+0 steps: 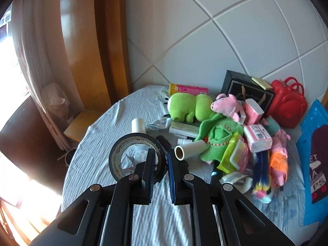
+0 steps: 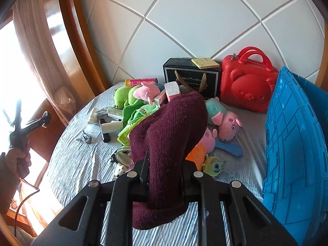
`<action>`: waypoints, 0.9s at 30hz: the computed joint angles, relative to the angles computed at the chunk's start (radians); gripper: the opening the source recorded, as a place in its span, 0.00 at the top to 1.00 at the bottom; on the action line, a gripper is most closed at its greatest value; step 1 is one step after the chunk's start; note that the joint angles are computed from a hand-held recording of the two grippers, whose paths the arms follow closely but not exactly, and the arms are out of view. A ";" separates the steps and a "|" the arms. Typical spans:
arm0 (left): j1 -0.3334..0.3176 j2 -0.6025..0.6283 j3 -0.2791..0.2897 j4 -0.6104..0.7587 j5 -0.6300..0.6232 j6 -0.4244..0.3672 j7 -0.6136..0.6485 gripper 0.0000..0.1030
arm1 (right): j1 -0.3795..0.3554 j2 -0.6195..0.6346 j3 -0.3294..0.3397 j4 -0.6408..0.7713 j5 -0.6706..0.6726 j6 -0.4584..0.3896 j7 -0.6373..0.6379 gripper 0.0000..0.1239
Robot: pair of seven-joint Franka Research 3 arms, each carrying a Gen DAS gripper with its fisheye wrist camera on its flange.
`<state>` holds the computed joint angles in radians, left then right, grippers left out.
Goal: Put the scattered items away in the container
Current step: 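Lift the tape roll and the dark red hat and carry both toward the blue crate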
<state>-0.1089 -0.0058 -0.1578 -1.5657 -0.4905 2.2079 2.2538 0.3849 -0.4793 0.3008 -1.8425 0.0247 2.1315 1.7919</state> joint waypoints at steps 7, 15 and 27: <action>-0.033 -0.071 -0.005 -0.048 0.003 0.012 -0.039 0.89 | -0.001 -0.044 -0.040 -0.009 0.037 0.000 -0.061 0.84; -0.095 -0.140 -0.004 -0.092 0.013 0.024 -0.078 0.89 | -0.026 -0.104 -0.079 -0.022 0.090 0.000 -0.131 0.84; -0.201 -0.211 -0.021 -0.100 0.035 0.026 -0.151 0.89 | -0.088 -0.187 -0.144 -0.020 0.167 -0.015 -0.213 0.84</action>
<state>-0.3096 -0.2168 -0.1792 -1.6653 -0.4550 2.2337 2.1027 0.2972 -0.6668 0.1573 -1.8622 0.1920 2.1170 1.5791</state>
